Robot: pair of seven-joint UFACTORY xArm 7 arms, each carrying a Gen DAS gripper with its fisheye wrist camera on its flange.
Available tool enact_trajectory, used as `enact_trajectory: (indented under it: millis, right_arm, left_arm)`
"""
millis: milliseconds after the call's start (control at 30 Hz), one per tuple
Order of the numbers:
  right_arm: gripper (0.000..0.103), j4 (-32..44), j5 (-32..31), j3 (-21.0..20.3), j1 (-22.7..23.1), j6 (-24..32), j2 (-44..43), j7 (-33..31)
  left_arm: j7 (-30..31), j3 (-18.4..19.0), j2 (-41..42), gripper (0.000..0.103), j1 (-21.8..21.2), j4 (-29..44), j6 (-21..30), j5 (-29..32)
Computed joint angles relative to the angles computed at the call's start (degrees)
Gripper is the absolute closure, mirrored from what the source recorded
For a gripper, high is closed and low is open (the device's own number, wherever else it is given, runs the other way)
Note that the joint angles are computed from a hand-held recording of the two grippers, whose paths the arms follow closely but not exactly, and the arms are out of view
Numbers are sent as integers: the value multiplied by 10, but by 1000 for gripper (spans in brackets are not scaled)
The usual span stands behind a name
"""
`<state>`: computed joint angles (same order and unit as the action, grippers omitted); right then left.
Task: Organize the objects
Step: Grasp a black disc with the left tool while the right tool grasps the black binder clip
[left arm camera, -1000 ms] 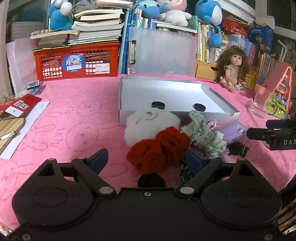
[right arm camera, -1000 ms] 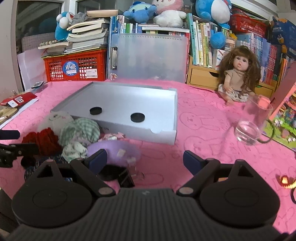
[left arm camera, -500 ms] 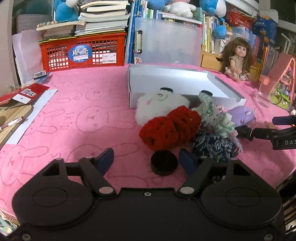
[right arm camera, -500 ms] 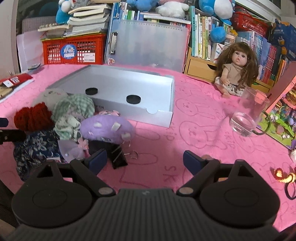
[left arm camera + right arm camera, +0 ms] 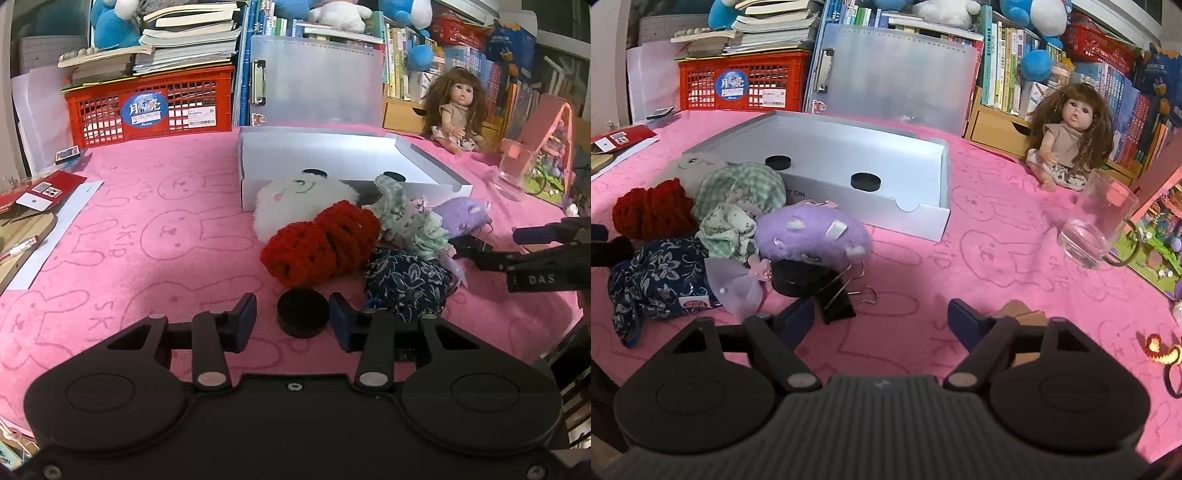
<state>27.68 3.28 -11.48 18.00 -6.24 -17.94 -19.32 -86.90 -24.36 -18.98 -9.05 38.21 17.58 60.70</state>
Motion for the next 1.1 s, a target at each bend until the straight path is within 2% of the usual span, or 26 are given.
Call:
enact_trajectory:
  millis: [133, 333, 467, 533, 633, 700, 900, 1100]
  right_arm:
    - [28, -2, 3, -10, 14, -2, -1, 1]
    - [36, -3, 0, -25, 36, -4, -3, -2]
    - [38, 2, 10, -70, 82, -1, -3, -13]
    - [38, 4, 20, -104, 118, -1, -5, -22]
    - [39, 7, 42, -184, 199, 4, -15, -44]
    - [39, 8, 63, -256, 276, 6, -32, -69]
    - [40, 3, 66, -276, 309, -18, -29, -85]
    - [56, -2, 49, -304, 336, -26, -39, -78]
  left_arm:
    - [-33, -11, -1, 58, 8, 0, 5, 36]
    - [-75, 1, 4, 58, 3, -3, -9, 63]
    - [-75, 2, 16, 57, -9, 5, 7, 74]
    - [-71, 1, 22, 57, -20, 11, 27, 82]
    - [-79, 9, 31, 57, -36, 18, 46, 95]
    - [-88, 16, 33, 57, -46, 19, 50, 101]
    - [-93, 34, 39, 58, -65, 22, 57, 110]
    - [-102, 40, 43, 58, -75, 27, 67, 115]
